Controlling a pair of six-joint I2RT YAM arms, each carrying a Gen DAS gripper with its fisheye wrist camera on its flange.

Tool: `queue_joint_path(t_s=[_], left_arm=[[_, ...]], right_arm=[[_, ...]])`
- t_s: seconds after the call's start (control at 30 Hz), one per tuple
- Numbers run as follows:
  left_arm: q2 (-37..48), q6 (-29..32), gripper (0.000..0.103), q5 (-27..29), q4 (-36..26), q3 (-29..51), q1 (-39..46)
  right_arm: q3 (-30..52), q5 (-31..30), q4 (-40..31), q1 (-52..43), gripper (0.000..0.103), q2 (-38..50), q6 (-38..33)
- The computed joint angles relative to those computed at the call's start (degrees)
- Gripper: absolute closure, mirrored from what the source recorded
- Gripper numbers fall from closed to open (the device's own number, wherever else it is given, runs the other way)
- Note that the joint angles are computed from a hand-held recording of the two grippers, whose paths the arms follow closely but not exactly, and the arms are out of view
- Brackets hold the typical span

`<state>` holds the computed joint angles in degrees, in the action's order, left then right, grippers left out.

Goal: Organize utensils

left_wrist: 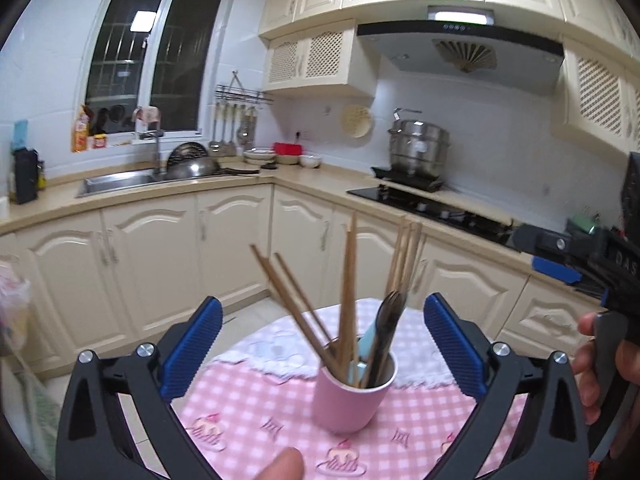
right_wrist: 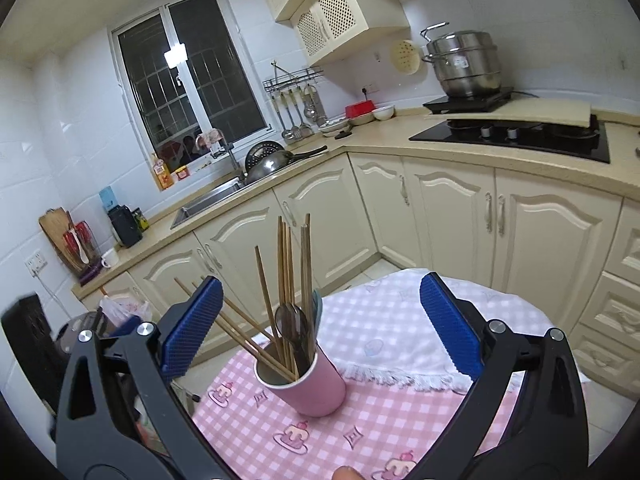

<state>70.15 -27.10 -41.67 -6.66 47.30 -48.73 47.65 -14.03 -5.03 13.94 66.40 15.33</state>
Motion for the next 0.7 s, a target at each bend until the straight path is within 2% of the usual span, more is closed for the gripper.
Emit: queue_joint_path(t_s=[0.23, 0.5, 0.7], left_arm=[[-2.86, -7.52, 0.004, -8.34, -16.89, 6.47, -6.54], [-1.66, -17.83, 0.004, -19.40, -35.74, 15.14, -16.57], [-0.16, -28.29, 0.004, -23.24, -47.96, 19.71, -21.40]], right_arm=[[-3.63, 8.41, -5.49, 4.09, 0.006, -8.26, -1.89], [-6.04, 16.43, -10.46, 9.66, 0.006, -15.58, -2.46], [-6.97, 22.47, -12.88, 14.58, 0.006, -19.22, -2.26]])
